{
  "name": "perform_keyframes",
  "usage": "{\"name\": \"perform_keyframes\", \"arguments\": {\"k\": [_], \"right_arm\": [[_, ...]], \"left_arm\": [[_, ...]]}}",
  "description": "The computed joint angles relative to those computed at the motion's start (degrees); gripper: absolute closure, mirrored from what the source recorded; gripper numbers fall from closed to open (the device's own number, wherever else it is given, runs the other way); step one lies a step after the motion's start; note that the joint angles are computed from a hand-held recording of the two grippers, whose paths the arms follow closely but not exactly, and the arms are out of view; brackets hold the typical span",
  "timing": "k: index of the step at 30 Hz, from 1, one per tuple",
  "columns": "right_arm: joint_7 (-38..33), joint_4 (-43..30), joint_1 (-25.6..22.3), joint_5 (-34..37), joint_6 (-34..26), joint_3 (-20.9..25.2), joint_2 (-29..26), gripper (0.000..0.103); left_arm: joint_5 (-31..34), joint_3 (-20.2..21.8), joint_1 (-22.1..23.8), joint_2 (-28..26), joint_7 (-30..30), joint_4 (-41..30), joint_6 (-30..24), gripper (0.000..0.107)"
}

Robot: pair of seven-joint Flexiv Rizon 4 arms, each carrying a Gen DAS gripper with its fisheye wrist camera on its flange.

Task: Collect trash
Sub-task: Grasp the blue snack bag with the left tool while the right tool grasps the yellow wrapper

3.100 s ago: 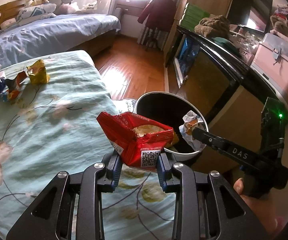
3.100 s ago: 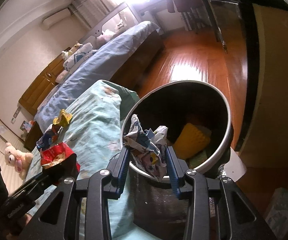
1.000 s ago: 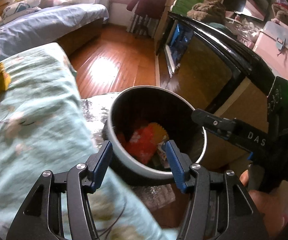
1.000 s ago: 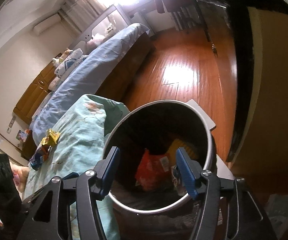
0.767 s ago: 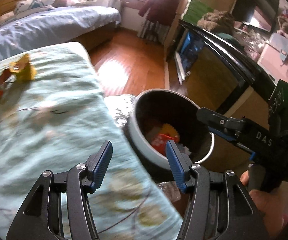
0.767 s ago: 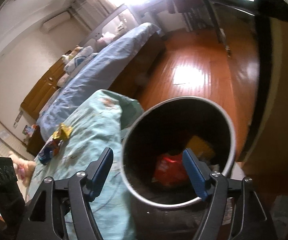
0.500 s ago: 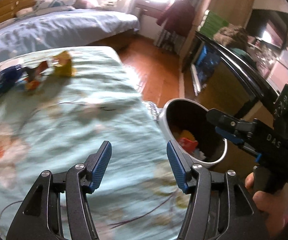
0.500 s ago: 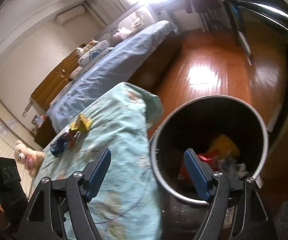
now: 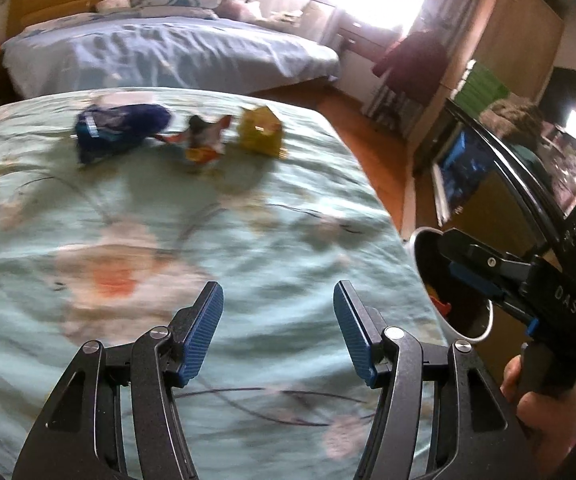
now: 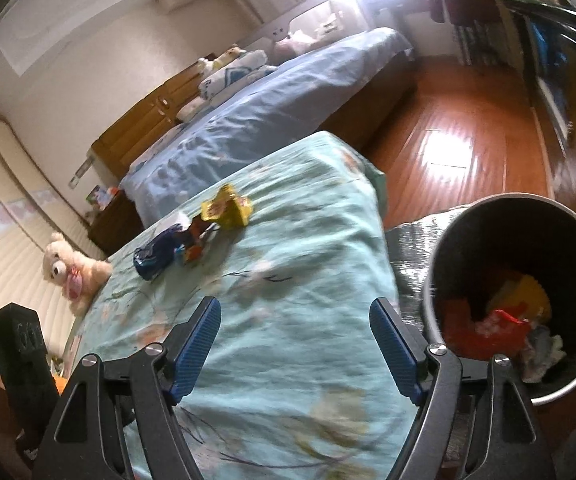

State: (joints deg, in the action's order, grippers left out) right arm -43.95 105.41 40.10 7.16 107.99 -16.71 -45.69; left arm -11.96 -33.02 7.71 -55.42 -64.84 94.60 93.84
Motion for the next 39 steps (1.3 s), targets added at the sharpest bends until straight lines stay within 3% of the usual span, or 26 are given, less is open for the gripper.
{"name": "perform_keyframes", "arguments": {"k": [6, 19, 33, 39], "right_arm": [[0.1, -4.0, -0.5, -3.0, -3.2, 0.4, -1.8, 0.024], [1.7, -15.3, -5.4, -12.8, -10.3, 3.5, -7.1, 0.025], [2.6, -32.6, -13.5, -21.7, -19.2, 10.7, -15.4, 0.025], [1.5, -39.6, -15.9, -23.4, -23.1, 13.6, -19.0, 0.029]], "left_arm": [[-0.6, 0.8, 1.3, -0.2, -0.6, -0.9, 0.2, 0.049], [-3.7, 6.3, -0.6, -2.2, -1.3, -8.0, -2.7, 0.049], [-9.6, 16.4, -7.3, -9.8, -1.8, -28.2, -12.8, 0.049], [-11.0, 17.6, -8.3, -13.2, -1.7, -34.9, -16.2, 0.049]]}}
